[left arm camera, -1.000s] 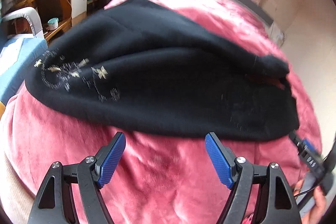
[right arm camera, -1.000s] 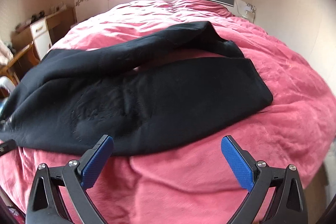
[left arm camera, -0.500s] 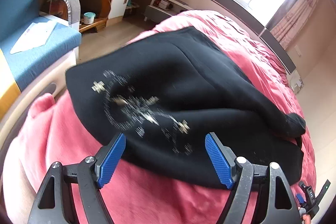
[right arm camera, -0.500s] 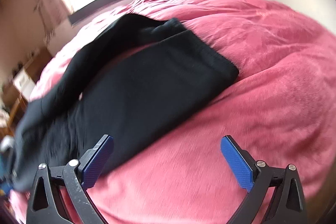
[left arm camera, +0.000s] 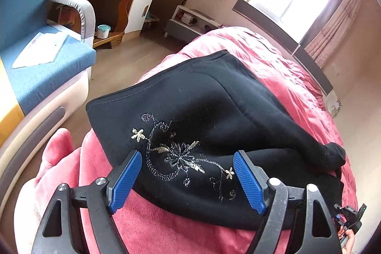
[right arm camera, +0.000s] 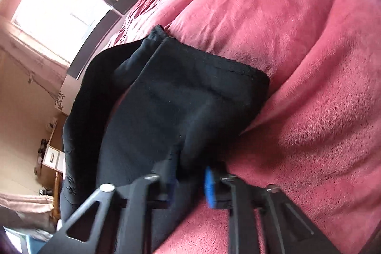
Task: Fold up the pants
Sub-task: 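Lower both tools onto the pants legs, reaching toward the cuffs, then close the right tool on a pant cuff while the left tool closes on the other cuff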
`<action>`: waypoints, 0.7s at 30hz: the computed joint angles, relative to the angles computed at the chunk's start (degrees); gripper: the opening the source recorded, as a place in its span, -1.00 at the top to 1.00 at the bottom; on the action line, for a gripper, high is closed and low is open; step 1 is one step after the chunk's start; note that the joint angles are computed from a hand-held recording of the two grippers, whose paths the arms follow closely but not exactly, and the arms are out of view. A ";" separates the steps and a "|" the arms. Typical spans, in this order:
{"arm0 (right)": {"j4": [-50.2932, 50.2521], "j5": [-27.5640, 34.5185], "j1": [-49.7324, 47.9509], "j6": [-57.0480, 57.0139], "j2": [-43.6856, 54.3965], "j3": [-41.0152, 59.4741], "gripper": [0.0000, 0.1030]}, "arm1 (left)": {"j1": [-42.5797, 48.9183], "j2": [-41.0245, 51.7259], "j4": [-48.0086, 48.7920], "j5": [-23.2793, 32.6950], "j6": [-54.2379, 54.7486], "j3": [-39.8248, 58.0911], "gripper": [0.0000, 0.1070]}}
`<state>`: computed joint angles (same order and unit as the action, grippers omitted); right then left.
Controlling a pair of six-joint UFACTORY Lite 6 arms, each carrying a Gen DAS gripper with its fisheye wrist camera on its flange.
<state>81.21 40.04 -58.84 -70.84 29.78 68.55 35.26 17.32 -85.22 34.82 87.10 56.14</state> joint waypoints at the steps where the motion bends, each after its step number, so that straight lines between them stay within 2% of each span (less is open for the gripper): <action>1: 1.60 0.66 -0.45 -1.79 -0.84 -0.90 0.77 | 0.67 0.94 0.17 1.40 -0.24 0.75 -0.57; 6: 5.16 2.90 -3.48 -8.68 -10.37 -7.70 0.86 | 3.59 3.96 0.48 7.21 -1.47 3.23 -0.59; 8: 5.84 2.98 -5.89 -9.94 -16.00 -11.92 0.87 | 3.75 3.63 -0.35 6.30 -0.59 3.23 -0.59; 11: 5.65 1.25 -9.08 -9.61 -20.43 -14.94 0.87 | 3.06 2.61 -1.90 2.03 1.45 2.78 -0.59; 17: 2.16 -1.69 -16.03 -7.48 -17.64 -15.21 0.87 | 3.74 9.69 7.57 -1.40 -10.87 10.03 -0.56; 21: 0.41 -2.56 -16.71 -5.71 -13.45 -15.08 0.87 | 4.42 13.33 8.86 -0.37 -12.69 14.06 -0.54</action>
